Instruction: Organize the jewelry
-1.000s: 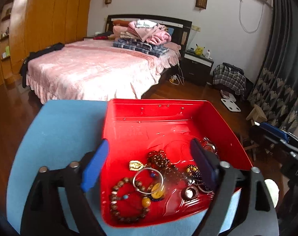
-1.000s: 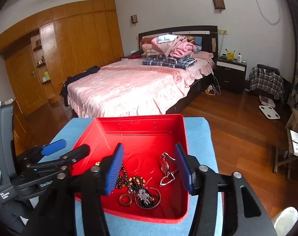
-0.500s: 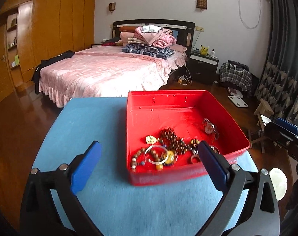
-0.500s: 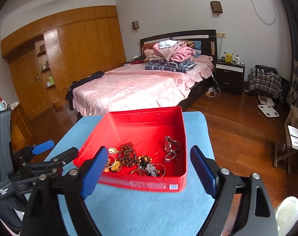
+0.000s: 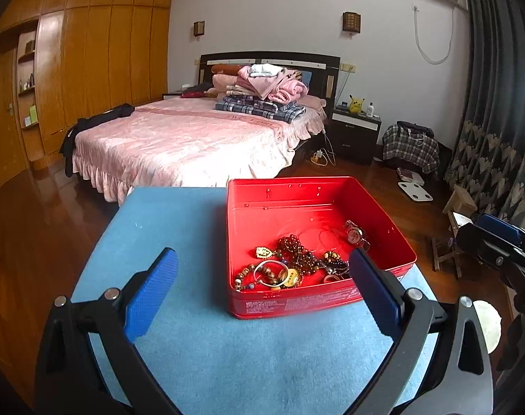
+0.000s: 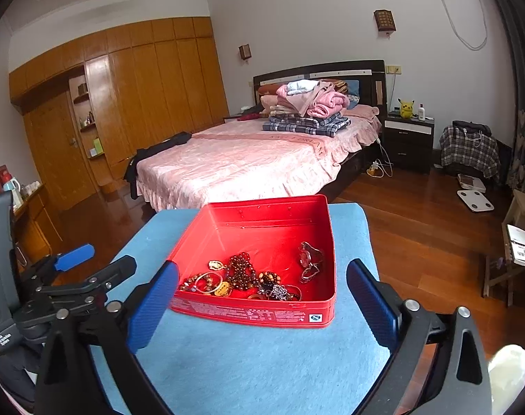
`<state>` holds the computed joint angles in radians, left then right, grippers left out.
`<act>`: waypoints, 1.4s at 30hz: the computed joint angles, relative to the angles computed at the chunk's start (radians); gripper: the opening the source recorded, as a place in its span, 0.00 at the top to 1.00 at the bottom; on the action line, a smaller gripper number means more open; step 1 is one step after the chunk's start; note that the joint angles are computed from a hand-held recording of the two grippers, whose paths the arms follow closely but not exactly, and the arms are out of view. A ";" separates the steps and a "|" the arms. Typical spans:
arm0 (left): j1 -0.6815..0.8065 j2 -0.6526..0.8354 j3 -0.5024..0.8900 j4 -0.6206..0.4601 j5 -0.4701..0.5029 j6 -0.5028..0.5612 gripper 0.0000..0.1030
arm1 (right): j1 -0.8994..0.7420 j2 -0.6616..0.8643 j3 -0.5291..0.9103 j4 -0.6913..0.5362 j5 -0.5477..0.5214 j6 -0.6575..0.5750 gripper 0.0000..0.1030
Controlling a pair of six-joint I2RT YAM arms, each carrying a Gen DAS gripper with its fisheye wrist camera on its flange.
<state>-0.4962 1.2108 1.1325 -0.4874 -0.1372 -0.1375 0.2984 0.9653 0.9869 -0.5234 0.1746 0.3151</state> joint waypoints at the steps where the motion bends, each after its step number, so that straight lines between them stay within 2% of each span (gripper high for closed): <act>1: -0.001 -0.004 -0.001 -0.001 -0.001 0.001 0.07 | 0.002 -0.001 0.004 -0.005 0.003 0.001 0.07; 15: 0.004 -0.056 -0.002 -0.017 -0.011 0.009 0.05 | 0.056 -0.016 0.024 -0.044 0.058 0.000 0.06; 42: -0.006 -0.079 0.003 -0.026 -0.026 0.009 0.05 | 0.059 -0.020 0.026 -0.054 0.061 0.003 0.06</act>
